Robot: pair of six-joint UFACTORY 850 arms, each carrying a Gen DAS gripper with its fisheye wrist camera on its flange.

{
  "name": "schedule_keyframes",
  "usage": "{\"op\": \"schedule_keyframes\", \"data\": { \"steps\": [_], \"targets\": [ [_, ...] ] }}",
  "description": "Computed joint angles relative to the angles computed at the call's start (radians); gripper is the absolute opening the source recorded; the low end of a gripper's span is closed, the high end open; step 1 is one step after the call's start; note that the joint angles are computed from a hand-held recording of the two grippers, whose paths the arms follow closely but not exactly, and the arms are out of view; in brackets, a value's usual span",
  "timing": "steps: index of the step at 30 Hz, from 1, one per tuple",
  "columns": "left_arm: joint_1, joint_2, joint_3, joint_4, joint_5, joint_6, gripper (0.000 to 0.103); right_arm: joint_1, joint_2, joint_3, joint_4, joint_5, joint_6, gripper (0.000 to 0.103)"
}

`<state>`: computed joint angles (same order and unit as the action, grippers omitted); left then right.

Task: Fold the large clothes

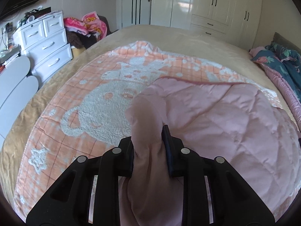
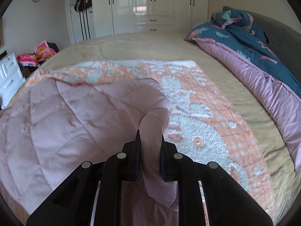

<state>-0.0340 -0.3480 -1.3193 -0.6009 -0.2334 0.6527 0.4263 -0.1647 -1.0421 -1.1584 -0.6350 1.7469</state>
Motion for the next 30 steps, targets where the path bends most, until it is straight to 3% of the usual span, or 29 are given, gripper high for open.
{"op": "schedule_keyframes", "data": {
  "steps": [8, 13, 14, 15, 18, 21, 24, 28, 30],
  "targets": [
    [-0.005, -0.018, -0.002, 0.054, 0.015, -0.065, 0.018, -0.007, -0.033, -0.011, 0.052, 0.005, -0.044, 0.018],
    [0.000, -0.009, 0.003, 0.049, 0.007, -0.072, 0.020, 0.022, -0.039, -0.031, 0.081, -0.080, -0.105, 0.032],
    [0.001, -0.004, 0.006, 0.042, 0.006, -0.067, 0.023, 0.023, -0.030, -0.026, 0.085, -0.077, -0.099, 0.045],
    [0.006, 0.003, 0.012, 0.014, 0.004, -0.043, 0.027, 0.027, -0.011, -0.013, 0.084, -0.069, -0.078, 0.065],
    [0.017, 0.021, 0.018, -0.031, -0.025, -0.004, 0.035, 0.054, 0.046, 0.031, 0.009, -0.083, 0.038, 0.094],
    [0.026, 0.056, 0.040, -0.111, -0.035, 0.076, 0.057, 0.077, 0.104, 0.065, -0.022, -0.078, 0.100, 0.098],
    [0.027, 0.094, 0.065, -0.162, -0.038, 0.140, 0.069, 0.099, 0.151, 0.087, -0.042, -0.078, 0.138, 0.099],
    [0.036, 0.153, 0.109, -0.260, -0.053, 0.246, 0.094, 0.142, 0.212, 0.107, -0.056, -0.107, 0.155, 0.099],
    [0.044, 0.185, 0.134, -0.320, -0.069, 0.306, 0.094, 0.165, 0.237, 0.115, -0.062, -0.126, 0.165, 0.099]
  ]
}}
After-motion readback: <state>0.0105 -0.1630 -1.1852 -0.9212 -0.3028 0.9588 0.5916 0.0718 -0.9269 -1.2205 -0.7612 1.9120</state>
